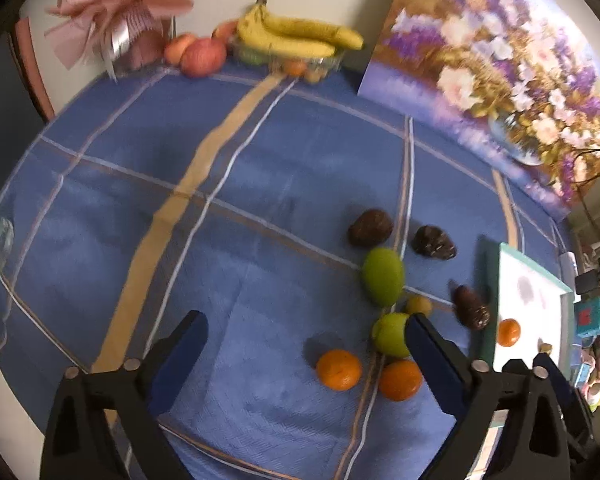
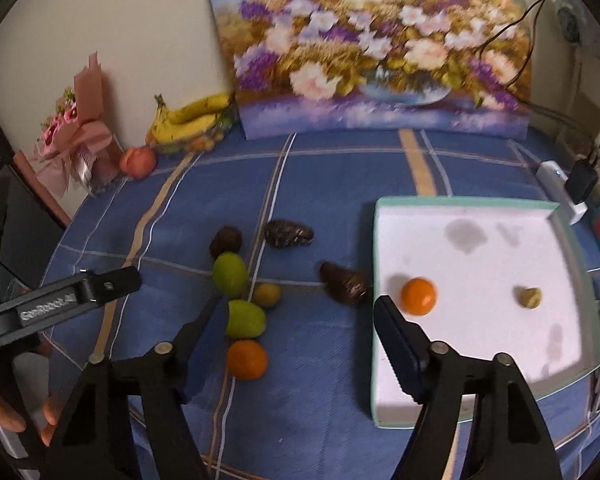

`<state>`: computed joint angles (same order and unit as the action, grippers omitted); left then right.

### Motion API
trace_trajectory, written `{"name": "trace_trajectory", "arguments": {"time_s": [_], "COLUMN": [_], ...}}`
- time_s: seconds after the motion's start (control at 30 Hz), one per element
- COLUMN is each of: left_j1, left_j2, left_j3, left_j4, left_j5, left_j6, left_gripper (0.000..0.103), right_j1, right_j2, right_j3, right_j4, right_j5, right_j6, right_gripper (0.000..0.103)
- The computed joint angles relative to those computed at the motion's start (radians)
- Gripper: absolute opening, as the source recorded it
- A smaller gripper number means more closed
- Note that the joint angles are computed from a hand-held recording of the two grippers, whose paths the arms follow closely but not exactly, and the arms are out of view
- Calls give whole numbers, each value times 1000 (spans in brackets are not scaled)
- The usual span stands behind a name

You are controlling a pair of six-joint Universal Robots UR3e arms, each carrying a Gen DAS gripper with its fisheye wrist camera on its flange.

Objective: Organize fruits
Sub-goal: 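Move both tools back from the tray toward the fruit pile, then grasp a mandarin with the right tool while the left tool grasps another mandarin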

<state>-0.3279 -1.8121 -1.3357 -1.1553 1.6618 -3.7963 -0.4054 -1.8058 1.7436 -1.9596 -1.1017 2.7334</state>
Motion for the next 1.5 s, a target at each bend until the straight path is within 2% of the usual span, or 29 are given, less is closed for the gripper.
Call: {"name": "trace_trajectory", "arguments": {"time_s": [0.1, 0.2, 0.3, 0.4, 0.77, 0.83, 0.97, 1.03, 1.17, 1.23, 1.3, 1.4, 1.5], "left_j1": [11, 32, 42, 51, 65, 63, 62, 63, 53, 48, 44, 35, 24], "left_j2": [-15, -15, -11, -9, -7, -9, -12, -13, -19, -25, -34, -49, -63], "left_j3": [-29, -66, -93, -109, -128, -126, -123, -123, -121, -118, -111, -98, -83], "left_j4": [2, 15, 26, 37, 56, 59, 57, 60, 65, 69, 67, 60, 50], "left_j5": [-18, -48, -57, -69, -102, -106, -119, -136, -156, -171, -183, -195, -194], "left_j6": [-14, -34, -46, -53, -56, -54, -49, -47, -48, -44, -40, -33, -29], "left_gripper": [94, 86, 86, 82, 80, 80, 80, 74, 73, 63, 62, 53, 52], "right_j1": [40, 71, 107, 138, 218, 225, 218, 209, 164, 138, 115, 76, 35], "right_j2": [28, 52, 92, 122, 178, 186, 187, 185, 161, 145, 131, 114, 91], "right_j3": [14, 41, 49, 58, 64, 63, 64, 63, 69, 73, 76, 76, 81], "right_j4": [-14, -30, -42, -52, -66, -67, -63, -60, -39, -29, -20, 3, 30], "right_j5": [-23, -37, -58, -64, -101, -106, -99, -91, -75, -65, -57, -43, -32], "right_j6": [14, 32, 47, 49, 40, 40, 29, 23, 10, 1, -8, -22, -49], "right_gripper": [70, 67, 59, 57, 47, 42, 39, 39, 39, 39, 39, 39, 39]}}
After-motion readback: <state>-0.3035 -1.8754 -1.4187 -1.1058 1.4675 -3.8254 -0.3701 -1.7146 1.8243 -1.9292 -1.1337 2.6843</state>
